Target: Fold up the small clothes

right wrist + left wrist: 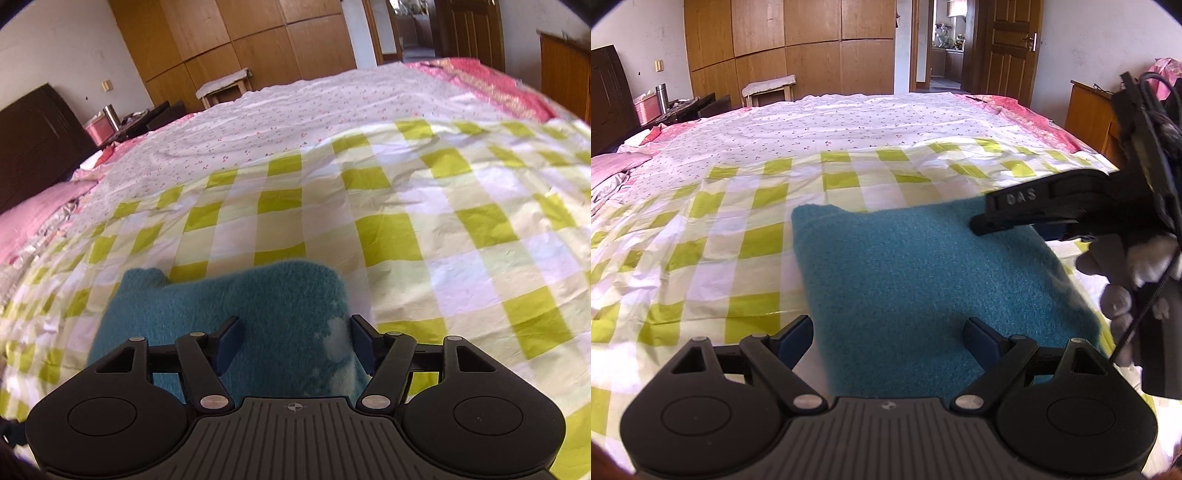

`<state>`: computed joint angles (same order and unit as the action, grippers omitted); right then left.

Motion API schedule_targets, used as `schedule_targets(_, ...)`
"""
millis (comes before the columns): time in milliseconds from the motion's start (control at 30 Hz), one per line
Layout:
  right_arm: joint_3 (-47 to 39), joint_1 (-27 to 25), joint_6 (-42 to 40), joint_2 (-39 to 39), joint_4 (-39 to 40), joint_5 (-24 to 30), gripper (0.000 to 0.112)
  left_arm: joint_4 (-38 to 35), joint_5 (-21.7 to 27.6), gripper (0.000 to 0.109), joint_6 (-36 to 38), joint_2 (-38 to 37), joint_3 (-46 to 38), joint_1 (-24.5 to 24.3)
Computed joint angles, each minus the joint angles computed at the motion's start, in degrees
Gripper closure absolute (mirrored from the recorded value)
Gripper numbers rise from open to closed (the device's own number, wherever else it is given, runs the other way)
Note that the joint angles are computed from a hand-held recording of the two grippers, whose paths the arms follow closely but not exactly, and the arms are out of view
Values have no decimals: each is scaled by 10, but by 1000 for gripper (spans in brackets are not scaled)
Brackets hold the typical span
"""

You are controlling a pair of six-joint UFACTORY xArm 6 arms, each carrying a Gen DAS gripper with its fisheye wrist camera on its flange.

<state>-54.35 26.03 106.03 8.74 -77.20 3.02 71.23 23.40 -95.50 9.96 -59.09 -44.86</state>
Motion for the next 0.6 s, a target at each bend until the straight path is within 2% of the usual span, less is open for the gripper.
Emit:
schedule_targets(33, -5, -6, 12, 6, -6, -11, 50, -1, -1, 15, 2, 2, -2, 0)
schedule_targets(100, -6, -9, 27, 7, -16, -15, 62, -6, -2, 15, 8, 6, -5, 0)
schedule_targets(133, 0, -8, 23, 0, -13, -7, 76, -8, -3, 15, 11, 7, -6, 0)
schedule_targets(233, -2, -34, 128, -17, -119, -45, 93, 2, -8, 15, 1, 5, -6, 1)
schedule_targets(300, 3, -38, 135, -23, -127, -37, 94, 19, -8, 15, -15, 5, -8, 0)
schedule_targets(367, 6, -29, 85, -8, -76, -5, 94, 26, -14, 14, -22, 16, -15, 2)
schedule_targets(467, 0, -27, 128, 2, -96, 2, 93, 3, -28, 14, -7, 23, -15, 9)
schedule_targets(600, 19, -19, 43, -22, -29, 10, 92, 14, -25, 14, -19, 2, 4, 6)
